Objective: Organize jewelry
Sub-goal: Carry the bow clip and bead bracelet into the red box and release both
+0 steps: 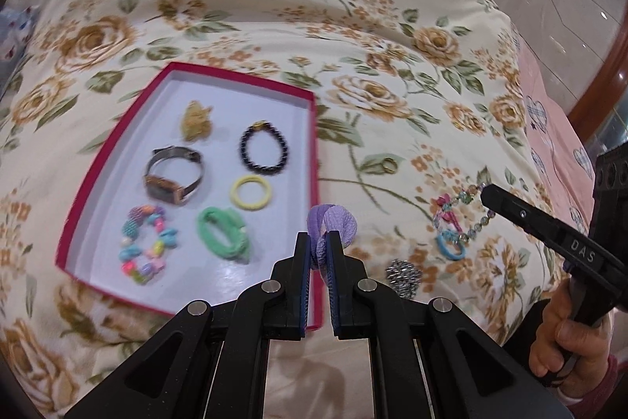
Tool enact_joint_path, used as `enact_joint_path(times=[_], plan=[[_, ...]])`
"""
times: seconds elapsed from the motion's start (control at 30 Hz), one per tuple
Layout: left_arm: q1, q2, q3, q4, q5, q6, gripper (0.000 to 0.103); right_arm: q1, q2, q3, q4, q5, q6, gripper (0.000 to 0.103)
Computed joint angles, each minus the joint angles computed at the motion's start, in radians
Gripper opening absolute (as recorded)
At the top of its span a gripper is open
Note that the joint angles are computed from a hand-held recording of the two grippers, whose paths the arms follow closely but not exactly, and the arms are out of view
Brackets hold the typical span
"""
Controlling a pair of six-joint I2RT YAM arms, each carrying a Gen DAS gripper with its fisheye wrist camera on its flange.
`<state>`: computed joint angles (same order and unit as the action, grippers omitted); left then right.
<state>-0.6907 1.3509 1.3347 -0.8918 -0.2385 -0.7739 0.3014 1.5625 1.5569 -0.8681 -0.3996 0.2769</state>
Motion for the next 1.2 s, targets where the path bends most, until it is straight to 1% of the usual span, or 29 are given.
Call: enact_joint_path(times=[0.17,0.37,0.67,0.93,1.2], plan=[[0.028,-0.063,-0.041,-0.022,-0.008,-0.029,0.007,0.052,0.017,0.01,0.007,0.001,0.018,0.007],[0.075,-0.135,-0.083,-0.046,-0.013,-0.032,0.007,0.114,0.05,0.039,0.016,-0.001,0.033,0.007],[0.145,-0.226,-0.139,-0.081,-0.022,-0.051,0.007,0.211,0.138,0.133,0.027,-0.01,0.051,0.007],[0.215,-0.261,-0.177,-0.084,-0.004,-0.04,0.007,0.287,0.221,0.205,0.037,-0.022,0.067,0.007],[0.285,-0.254,-0.2,-0.066,0.031,-0.01,0.007,0.324,0.283,0.238,0.047,-0.048,0.08,0.007]])
